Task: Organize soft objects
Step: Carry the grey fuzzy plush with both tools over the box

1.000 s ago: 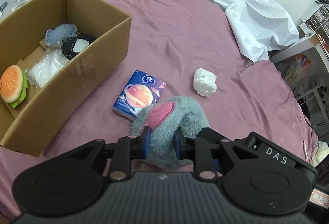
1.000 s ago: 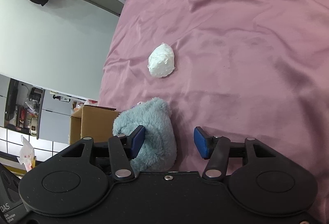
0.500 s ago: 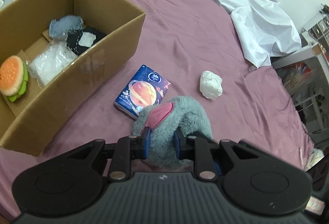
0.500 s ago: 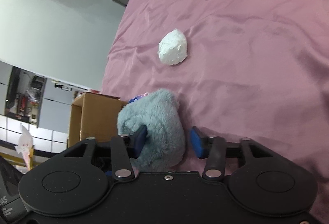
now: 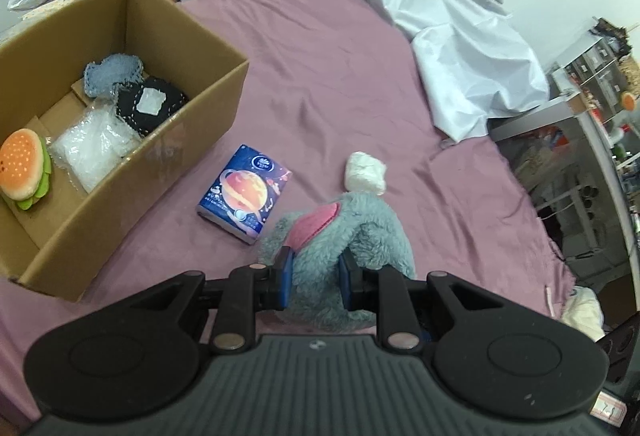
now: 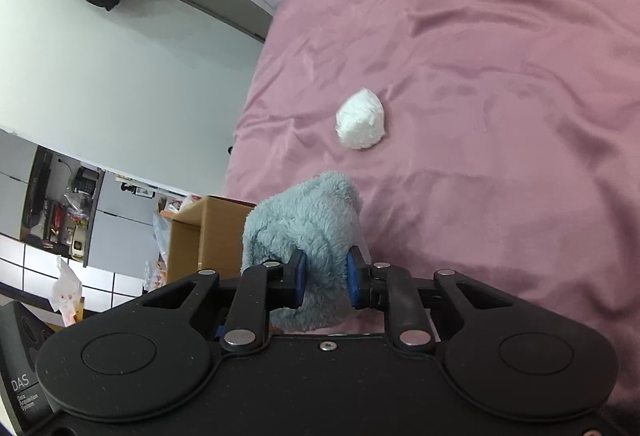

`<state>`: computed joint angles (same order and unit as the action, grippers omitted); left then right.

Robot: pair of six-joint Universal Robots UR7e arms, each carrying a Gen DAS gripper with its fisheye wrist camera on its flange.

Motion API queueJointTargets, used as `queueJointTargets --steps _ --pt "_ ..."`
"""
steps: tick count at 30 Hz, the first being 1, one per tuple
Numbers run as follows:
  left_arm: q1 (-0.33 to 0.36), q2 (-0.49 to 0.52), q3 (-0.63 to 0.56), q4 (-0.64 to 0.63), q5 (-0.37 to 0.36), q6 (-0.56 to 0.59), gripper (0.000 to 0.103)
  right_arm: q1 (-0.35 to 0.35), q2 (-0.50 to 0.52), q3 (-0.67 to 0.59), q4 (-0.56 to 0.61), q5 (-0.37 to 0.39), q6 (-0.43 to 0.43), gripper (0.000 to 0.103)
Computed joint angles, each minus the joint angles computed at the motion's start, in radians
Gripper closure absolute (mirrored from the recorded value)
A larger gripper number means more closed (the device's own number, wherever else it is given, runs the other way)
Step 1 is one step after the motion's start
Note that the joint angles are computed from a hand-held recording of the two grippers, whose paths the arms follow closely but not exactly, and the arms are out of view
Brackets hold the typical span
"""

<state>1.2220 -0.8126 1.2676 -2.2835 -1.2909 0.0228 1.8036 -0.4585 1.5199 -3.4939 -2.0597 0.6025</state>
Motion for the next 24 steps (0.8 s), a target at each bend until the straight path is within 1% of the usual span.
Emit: queueJointTargets --steps 2,6,14,24 --pt "-0.002 -0.019 0.012 -0.002 -0.006 0.004 0.081 0.018 -0.002 -0.009 0.017 -0.022 0.002 0.083" --pt "-0.002 -0.052 0.027 -0.002 -0.019 0.005 0.081 0.054 0.009 -0.053 0.064 -0.076 -0.029 0.083" --pt "0.006 -0.091 0.019 0.008 -0.049 0.005 0.081 0.093 0.036 -0.112 0.082 -0.109 -0.059 0.083" --pt "0.01 -0.11 0.0 0.017 -0.079 0.017 0.081 0.133 0.069 -0.176 0.09 -0.158 -0.079 0.083"
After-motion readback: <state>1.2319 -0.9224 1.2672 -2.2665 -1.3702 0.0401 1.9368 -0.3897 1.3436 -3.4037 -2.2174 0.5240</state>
